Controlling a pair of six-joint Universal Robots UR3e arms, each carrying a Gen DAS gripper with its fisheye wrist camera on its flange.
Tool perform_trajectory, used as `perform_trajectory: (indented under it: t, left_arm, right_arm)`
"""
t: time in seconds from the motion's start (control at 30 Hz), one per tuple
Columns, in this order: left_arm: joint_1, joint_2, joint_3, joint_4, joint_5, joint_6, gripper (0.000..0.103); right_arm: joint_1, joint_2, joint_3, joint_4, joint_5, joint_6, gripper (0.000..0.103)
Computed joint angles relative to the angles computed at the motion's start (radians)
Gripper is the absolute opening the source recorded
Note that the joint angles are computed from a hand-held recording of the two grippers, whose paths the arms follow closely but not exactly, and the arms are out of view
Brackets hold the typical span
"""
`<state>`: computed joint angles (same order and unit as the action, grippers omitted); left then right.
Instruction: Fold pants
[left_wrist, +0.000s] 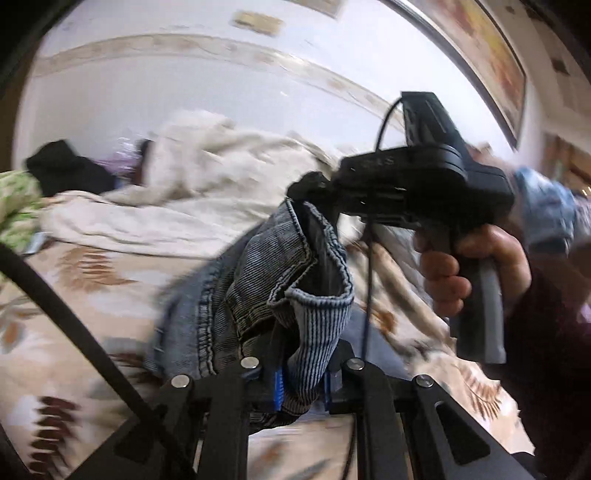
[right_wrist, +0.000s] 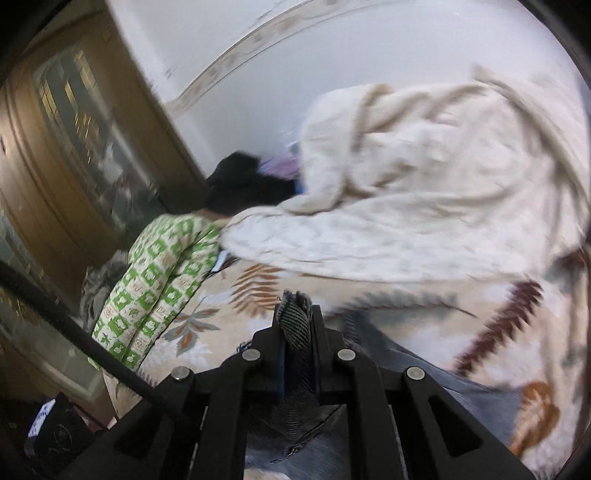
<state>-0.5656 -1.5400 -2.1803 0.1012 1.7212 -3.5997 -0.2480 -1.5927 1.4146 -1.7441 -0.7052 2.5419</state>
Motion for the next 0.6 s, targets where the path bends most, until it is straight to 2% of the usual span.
perform_trajectory:
  t: [0.17, 0.33, 0.4, 0.5, 0.57, 0.6]
  left_arm:
    - [-0.12, -0.316, 0.387, -0.154, 0.021, 0.025, 0.014]
    - [-0.191, -0.533, 0.675, -0.327, 0.084, 0.053, 0.014]
    - [-0.195, -0.593, 0.742, -0.376, 0.073, 0.038, 0.014]
    - [-0.209, -0.674, 0.832, -0.417, 0.073, 0.044, 0.016]
    - [-0.224, -0.696, 0.858, -0.42, 0.081, 0.056, 0.021]
    - [-0.229, -0.695, 0.861, -0.423, 0.082, 0.066, 0.024]
  right_arm:
    - [-0.25, 0.006, 0.068, 0.167, 0.093, -0.208, 0.01]
    - [-0.386, 0.176, 0.005, 0.336, 0.143, -0.362, 0.01]
    - [-0.385, 0.248, -0.008, 0.271, 0.105, -0.319, 0.011]
    - [-0.388, 0.356, -0.038, 0.247, 0.072, -0.286, 0.015]
    - [-0.394, 0.368, 0.009, 0.135, 0.051, -0.23, 0.018]
    - [-0.404, 0.384, 0.005, 0.133, 0.056, -0.223, 0.021]
